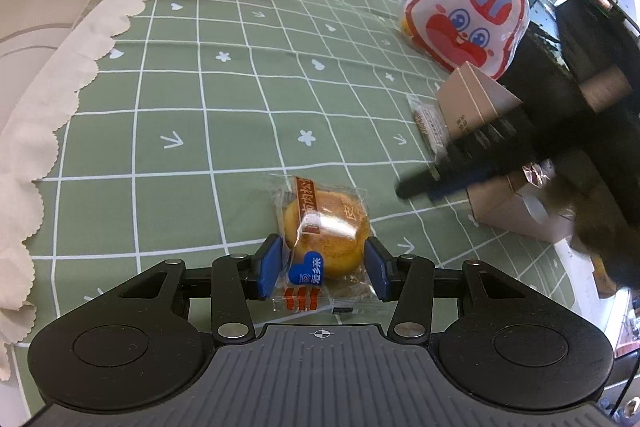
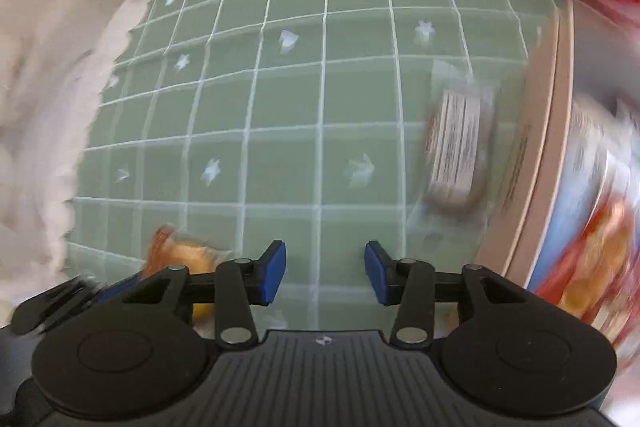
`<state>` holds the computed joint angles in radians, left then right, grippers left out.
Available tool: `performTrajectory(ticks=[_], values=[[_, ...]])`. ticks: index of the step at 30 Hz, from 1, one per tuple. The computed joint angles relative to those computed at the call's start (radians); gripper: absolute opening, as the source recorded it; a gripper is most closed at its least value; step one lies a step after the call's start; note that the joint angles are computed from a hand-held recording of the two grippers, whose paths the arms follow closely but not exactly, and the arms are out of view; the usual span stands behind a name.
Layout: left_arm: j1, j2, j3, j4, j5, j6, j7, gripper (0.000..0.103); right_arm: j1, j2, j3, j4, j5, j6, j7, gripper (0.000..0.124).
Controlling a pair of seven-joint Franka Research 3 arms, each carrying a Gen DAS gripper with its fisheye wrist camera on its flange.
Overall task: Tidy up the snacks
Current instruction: 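Grasp the round bun packet with the left gripper while the right grasps the small cookie packet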
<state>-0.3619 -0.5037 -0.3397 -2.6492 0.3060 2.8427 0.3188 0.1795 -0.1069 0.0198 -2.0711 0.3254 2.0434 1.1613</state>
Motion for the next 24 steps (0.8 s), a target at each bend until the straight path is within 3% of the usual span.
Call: performTrajectory(ticks=[1,3,6,8,11,15,16,18,21,24], values=[[0.001,0.0,-0.002,0.002,0.001,-0.003,-0.001,0.051,-0.004,-0.023,-0.009,-0.024,0.021,-0.011,-0.023,0.04],[0.004,0.002,-0.007,0.006,0.007,-0.01,-0.003,0.051,-0.009,-0.106,-0.027,-0.109,0.081,0.049,-0.108,0.038],[0.007,0.006,-0.012,0.016,0.011,-0.026,-0.01,0.051,-0.017,-0.268,-0.033,-0.28,0.115,0.25,-0.203,0.039],[0.007,0.011,-0.014,0.024,0.015,-0.037,-0.013,0.051,-0.009,-0.325,-0.048,-0.355,0.153,0.335,-0.24,0.039],[0.015,0.02,-0.022,0.035,0.029,-0.045,-0.023,0.051,0.008,-0.352,-0.081,-0.429,0.236,0.408,-0.278,0.039],[0.011,0.034,-0.019,0.051,0.038,-0.058,-0.021,0.051,0.03,-0.28,-0.037,-0.417,0.267,0.503,-0.225,0.037],[0.004,0.037,-0.012,0.055,0.036,-0.065,-0.009,0.051,0.002,-0.253,0.014,-0.389,0.169,0.505,-0.148,0.031],[-0.004,0.038,-0.004,0.055,0.031,-0.066,0.003,0.051,-0.051,-0.165,0.087,-0.277,-0.056,0.421,0.026,0.022],[-0.001,0.033,-0.003,0.044,0.032,-0.047,0.005,0.051,-0.062,-0.043,0.093,-0.101,-0.228,0.287,0.182,0.02],[0.008,0.027,-0.008,0.03,0.034,-0.019,-0.011,0.051,-0.037,0.05,0.056,0.031,-0.248,0.191,0.229,0.02]])
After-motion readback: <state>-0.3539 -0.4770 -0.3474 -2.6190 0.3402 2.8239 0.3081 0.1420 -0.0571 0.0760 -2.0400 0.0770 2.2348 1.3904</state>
